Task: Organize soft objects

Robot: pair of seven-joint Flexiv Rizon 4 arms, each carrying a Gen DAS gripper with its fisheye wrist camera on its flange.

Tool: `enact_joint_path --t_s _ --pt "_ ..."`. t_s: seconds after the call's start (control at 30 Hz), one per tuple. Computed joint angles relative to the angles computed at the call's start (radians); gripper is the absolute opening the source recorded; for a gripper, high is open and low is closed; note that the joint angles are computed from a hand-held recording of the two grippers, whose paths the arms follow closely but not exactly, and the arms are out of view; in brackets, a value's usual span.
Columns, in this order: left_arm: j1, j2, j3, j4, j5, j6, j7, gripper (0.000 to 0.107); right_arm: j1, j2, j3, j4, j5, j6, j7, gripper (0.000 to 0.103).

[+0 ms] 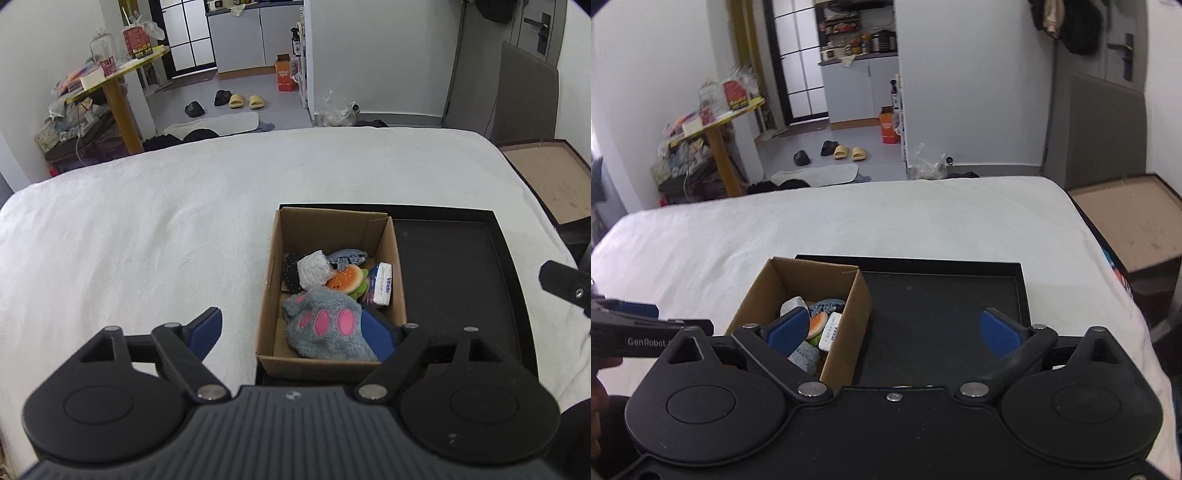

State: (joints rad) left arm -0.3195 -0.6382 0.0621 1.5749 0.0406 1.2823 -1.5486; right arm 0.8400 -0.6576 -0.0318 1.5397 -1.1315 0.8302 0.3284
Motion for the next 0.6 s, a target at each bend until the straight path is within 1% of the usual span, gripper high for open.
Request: enact_joint_path --t_s 0.07,0.2,0.23,0.37,0.5,0.53,0.6 --pt "-0.005 0.019 0.008 0.024 0.010 0.011 -0.008 0.084 0.004 0.020 0.001 0.028 -0.013 0.009 0.047 0.103" --pt "0.044 0.068 -0.044 0.093 -0.027 0.025 0.034 0.085 0.001 0.046 0.020 0.062 -0.008 0.016 0.121 0.103" --pt "0.049 0.078 -0.047 0.106 -0.037 0.029 0.035 0.085 0.002 0.052 0.024 0.069 -0.008 0.014 0.134 0.103" --pt "0.072 0.119 -0.063 0.158 -0.067 0.052 0.049 0.086 0.024 0.060 0.040 0.062 -0.009 -0.049 0.099 0.103" --pt "0.077 0.156 -0.060 0.206 -0.073 0.096 0.065 0.086 0.030 0.072 0.046 0.072 -0.033 -0.045 0.138 0.103" --pt "0.078 0.164 -0.059 0.214 -0.075 0.099 0.067 0.086 0.034 0.080 0.046 0.081 -0.044 -0.055 0.149 0.103" --pt "0.102 0.181 -0.087 0.239 -0.096 0.115 0.098 0.086 0.045 0.085 0.052 0.081 -0.042 -0.103 0.152 0.103"
